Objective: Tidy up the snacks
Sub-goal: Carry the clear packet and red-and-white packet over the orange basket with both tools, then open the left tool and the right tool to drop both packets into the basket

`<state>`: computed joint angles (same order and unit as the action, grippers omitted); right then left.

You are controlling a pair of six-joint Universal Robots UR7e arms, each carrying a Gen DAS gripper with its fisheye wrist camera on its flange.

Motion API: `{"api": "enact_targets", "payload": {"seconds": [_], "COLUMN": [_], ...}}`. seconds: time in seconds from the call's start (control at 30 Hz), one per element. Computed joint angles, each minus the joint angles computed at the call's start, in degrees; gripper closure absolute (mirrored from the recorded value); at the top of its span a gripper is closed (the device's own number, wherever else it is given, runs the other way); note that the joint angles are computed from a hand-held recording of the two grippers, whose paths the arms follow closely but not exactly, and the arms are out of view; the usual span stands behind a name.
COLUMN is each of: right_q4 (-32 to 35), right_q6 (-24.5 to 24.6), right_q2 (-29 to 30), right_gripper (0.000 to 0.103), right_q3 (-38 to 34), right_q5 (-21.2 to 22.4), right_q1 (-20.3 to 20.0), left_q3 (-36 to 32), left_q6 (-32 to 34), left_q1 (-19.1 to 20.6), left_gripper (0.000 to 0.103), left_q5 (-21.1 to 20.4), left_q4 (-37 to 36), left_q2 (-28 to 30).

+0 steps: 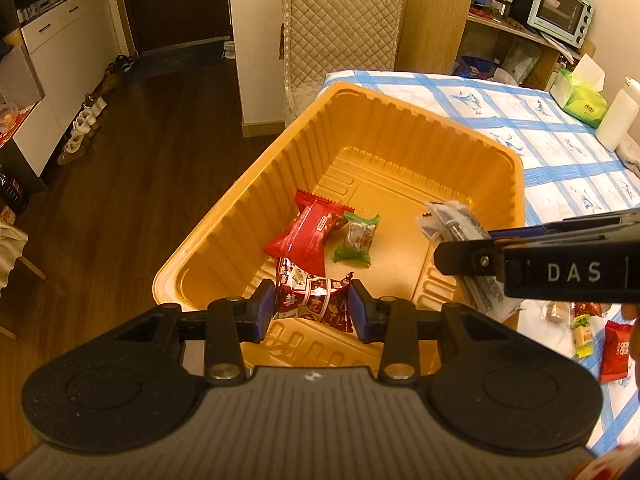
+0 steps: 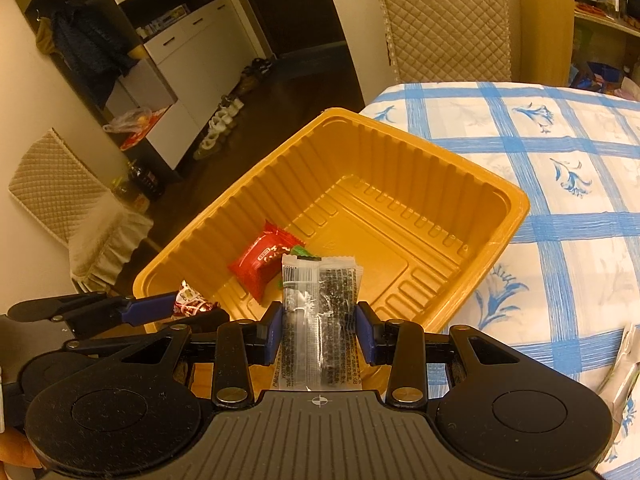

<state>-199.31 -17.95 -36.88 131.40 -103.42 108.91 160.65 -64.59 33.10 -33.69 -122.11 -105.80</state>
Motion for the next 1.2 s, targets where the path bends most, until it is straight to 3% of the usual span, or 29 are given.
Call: {"api": "enact_targets", "payload": {"seconds": [0.13,0.9,1.0,1.07,1.2], "right_q4": [-0.1,-1.2,-1.0,-2.1,-3.6], "right_q6": [0.1,2.0,3.1,2.6,1.5], "right_q2": [0.2,2.0,1.7,1.7,1.3], "right_gripper": [0.064,0.064,0.056,0.039,0.036], "right_q3": [-0.1,-1.3,-1.4,-1.2,-0.8], "right_q5": [-0.1,-0.2,0.5,0.8,1.3], "right_q1": [0.0,0.0,-0.5,-0.5,-0.3], "left_q3": [0.3,-0.2,-0.2,-0.3,-0.6], "left_q6": [-0.6,-5.1,-6.0,-6.6,-8.4], "left_q1": [-0.4,-2.7,-3.3,-3.5,-4.5], "left_gripper": [0.061,0.050,0.049,0.046,0.042], "left_q5": [0.3,1.0,1.0,1.0,0.9], "left_q4": [1.5,11.7,13.1,13.7,16.2], "left_q2": [-1.2,-7.6,-8.2,-8.3,-9.0]}}
